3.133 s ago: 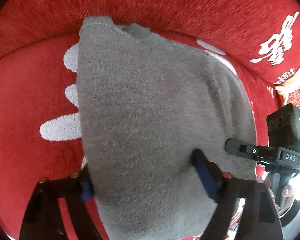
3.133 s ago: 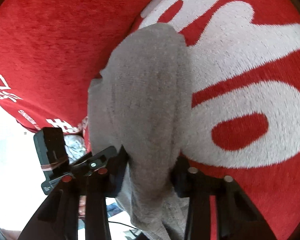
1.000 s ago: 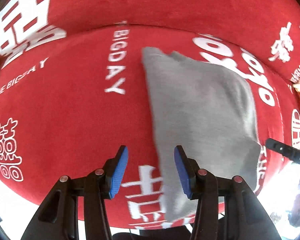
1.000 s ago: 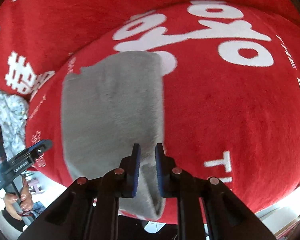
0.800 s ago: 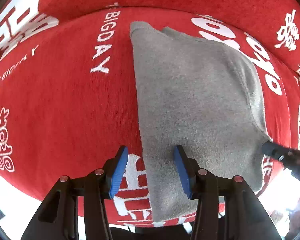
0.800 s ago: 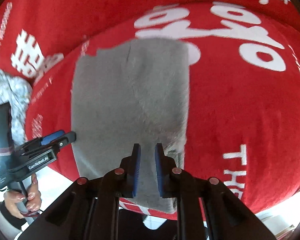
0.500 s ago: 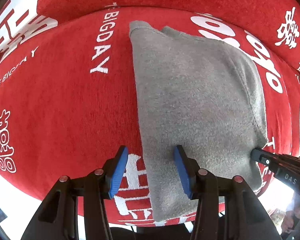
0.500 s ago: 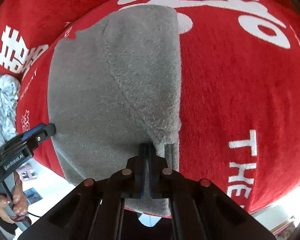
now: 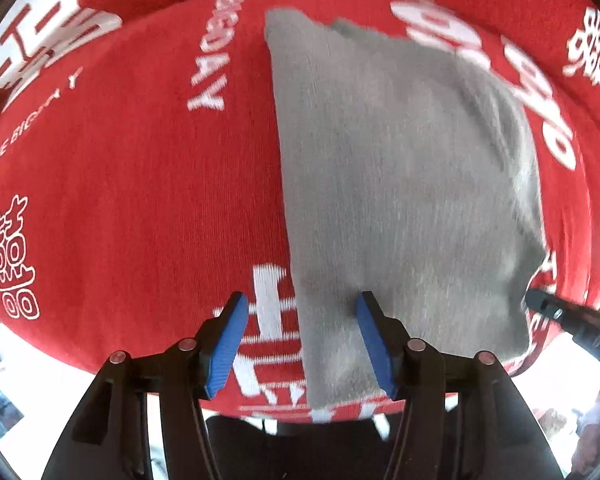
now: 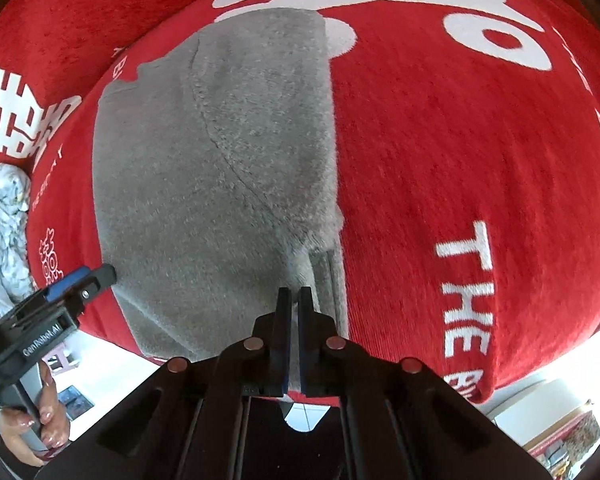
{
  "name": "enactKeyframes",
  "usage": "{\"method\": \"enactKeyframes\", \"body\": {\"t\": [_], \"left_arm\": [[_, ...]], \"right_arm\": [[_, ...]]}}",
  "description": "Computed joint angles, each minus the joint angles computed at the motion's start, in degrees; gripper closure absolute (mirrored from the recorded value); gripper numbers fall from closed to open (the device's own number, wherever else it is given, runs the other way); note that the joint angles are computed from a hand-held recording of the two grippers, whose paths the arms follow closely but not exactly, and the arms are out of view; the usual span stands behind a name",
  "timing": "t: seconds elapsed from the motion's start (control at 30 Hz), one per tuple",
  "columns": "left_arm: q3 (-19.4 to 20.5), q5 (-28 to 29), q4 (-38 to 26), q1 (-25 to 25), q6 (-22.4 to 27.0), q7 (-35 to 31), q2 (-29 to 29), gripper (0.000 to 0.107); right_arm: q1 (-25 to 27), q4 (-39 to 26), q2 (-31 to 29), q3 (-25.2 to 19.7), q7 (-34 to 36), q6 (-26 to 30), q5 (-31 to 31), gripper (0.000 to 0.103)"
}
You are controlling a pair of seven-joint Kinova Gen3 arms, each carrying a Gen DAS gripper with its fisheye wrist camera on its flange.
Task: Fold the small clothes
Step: 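Lay the folded sweater flat and open both grippers, then withdraw both grippers from the folded sweater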
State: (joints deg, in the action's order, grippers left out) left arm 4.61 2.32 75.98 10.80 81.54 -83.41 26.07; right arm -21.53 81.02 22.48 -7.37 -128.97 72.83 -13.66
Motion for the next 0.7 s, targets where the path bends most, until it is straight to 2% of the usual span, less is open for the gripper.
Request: {"method": "enactKeyframes", "body": {"t": [0.33,0.7], "left_arm": [[0.12,-0.22,-0.64,0.64,3.33,0.86,-1.45,0.049],[0.32,-0.54,-4.88,0.43,8.96,-0.79,-4.43,0.049]], "right_arm": [[0.45,-1.31,-1.97,0.11,-1.03,2.77,-0.15,0.098],[-0.11,-5.29,-3.93,-0.09,-1.53,7.73,-0.38,0.097]]}}
